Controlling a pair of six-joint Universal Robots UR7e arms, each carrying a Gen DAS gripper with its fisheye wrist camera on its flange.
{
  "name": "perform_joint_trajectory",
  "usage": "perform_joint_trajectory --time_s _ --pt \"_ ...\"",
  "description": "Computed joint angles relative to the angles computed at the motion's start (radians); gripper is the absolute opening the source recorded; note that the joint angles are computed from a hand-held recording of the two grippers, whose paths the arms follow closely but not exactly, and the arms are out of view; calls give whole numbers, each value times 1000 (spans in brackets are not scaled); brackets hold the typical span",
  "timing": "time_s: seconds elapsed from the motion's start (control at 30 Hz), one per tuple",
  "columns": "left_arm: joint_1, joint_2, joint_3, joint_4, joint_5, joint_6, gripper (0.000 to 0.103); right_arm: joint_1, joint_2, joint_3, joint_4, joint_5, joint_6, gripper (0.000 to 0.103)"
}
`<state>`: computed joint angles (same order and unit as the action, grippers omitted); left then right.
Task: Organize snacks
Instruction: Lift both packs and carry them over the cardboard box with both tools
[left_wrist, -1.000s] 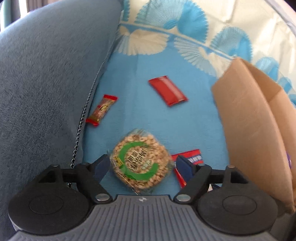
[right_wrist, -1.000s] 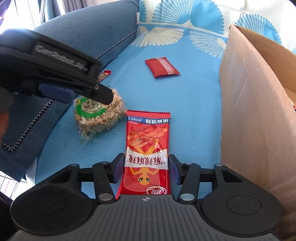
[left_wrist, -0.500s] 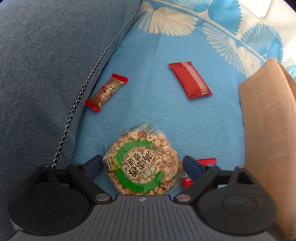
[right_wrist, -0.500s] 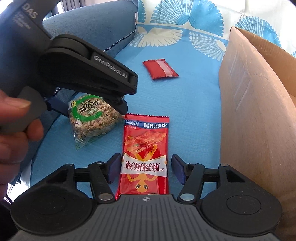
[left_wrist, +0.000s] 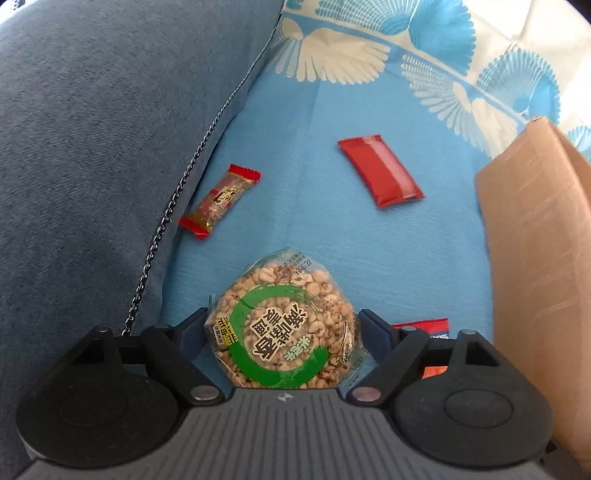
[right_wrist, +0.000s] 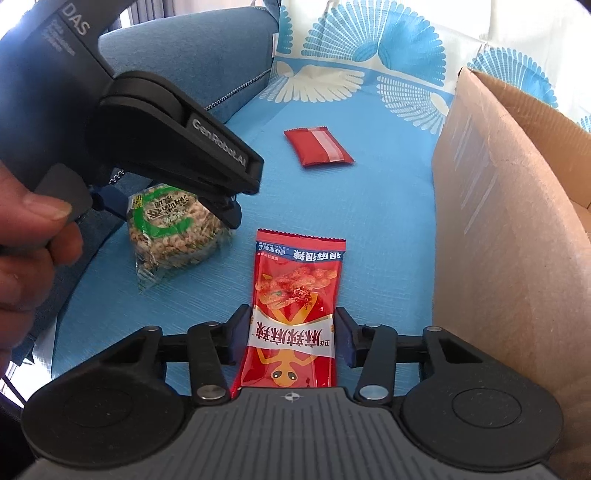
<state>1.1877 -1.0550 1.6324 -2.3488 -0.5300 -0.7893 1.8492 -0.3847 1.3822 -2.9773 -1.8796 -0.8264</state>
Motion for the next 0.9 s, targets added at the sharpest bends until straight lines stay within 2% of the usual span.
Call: perform_joint_trajectory --time_s 0.1,0.23,0.43,0.53,0.63,0.8,0.9 --pt "-17 -13 32 -52 20 33 88 0 -6 17 -34 10 -11 49" --pt "-57 -28 97 -208 71 134 88 -4 -24 52 -97 54 -34 49" --pt "-140 -12 193 -625 180 409 88 -15 -80 141 -206 150 -58 48" --pt "-180 12 224 -887 201 571 88 -23 -120 195 -266 217 -73 48" --pt "-215 31 242 -1080 222 689 88 -30 -154 247 -325 275 -96 48" --pt "-245 25 271 -1199 214 739 88 -49 -225 323 -381 362 -122 48" --pt "-253 30 267 -1236 209 781 88 -56 -252 343 -407 382 -125 48"
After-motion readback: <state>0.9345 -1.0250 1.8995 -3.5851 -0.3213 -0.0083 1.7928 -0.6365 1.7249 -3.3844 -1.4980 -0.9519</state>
